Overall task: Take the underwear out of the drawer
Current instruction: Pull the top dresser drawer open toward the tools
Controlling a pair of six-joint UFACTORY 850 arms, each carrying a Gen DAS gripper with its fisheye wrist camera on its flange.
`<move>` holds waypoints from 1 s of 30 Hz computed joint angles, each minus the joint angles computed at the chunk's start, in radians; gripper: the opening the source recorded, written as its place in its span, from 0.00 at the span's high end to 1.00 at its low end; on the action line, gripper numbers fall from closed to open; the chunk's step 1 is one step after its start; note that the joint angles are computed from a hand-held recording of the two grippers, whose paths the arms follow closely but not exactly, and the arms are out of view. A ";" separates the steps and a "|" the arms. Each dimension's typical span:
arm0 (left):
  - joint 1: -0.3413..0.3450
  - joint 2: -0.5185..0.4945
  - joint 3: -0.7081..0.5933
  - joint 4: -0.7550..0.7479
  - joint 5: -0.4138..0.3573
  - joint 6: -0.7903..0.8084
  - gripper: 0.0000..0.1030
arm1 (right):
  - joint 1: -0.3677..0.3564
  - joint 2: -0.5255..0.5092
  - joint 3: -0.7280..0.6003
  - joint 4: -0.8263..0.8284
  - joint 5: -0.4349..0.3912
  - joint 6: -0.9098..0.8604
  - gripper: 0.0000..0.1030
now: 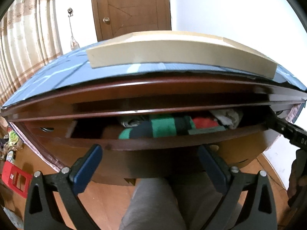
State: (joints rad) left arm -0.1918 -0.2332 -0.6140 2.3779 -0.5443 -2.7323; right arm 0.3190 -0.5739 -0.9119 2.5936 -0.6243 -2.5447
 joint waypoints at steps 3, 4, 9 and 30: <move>0.028 0.018 0.009 0.048 0.015 -0.055 0.02 | -0.003 0.012 0.019 -0.003 -0.005 -0.002 0.01; 0.034 0.020 0.009 0.052 0.016 -0.061 0.02 | -0.005 0.016 0.027 -0.004 -0.009 -0.004 0.01; 0.041 0.004 -0.016 -0.046 0.034 0.030 0.02 | -0.010 0.033 0.061 0.000 -0.027 -0.016 0.01; 0.075 -0.010 -0.036 -0.113 0.133 0.102 0.00 | -0.013 0.063 0.080 -0.041 0.006 0.019 0.01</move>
